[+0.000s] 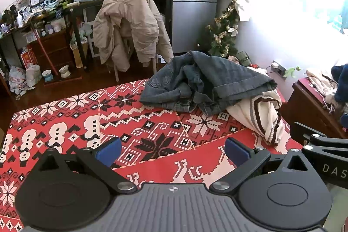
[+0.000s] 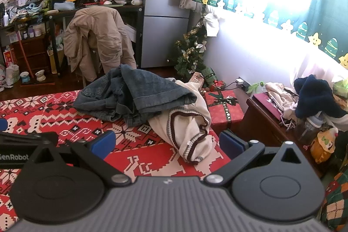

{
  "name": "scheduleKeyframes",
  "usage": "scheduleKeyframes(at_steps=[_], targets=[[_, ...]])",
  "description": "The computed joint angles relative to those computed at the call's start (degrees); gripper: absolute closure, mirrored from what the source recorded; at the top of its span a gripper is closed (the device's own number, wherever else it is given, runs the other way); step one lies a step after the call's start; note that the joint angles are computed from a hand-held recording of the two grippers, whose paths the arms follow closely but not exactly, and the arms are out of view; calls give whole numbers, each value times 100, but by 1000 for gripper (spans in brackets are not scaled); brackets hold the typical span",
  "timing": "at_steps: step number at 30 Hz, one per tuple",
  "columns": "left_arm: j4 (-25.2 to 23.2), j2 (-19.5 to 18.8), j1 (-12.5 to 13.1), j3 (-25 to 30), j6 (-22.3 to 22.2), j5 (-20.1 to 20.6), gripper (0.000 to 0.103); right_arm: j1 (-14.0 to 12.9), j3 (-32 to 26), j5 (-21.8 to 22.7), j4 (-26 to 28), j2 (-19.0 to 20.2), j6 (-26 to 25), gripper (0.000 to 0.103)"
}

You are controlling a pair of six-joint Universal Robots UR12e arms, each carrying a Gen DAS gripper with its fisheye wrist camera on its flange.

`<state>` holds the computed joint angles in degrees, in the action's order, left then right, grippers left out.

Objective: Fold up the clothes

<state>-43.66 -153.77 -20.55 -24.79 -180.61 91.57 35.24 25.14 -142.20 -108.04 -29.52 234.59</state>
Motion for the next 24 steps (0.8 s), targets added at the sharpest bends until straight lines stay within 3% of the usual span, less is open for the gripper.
scheduleKeyframes(at_steps=[5,13,24], targets=[[159,41,-55,-119,136,167,1,18,26,-129,-7,13,-4,1],[181,35,-30,-105,63,59,1,-10,129,32,-43,-85,114,1],[145,32,-6,-109,7,54,1,-11,-117,24,33,70,-34,1]])
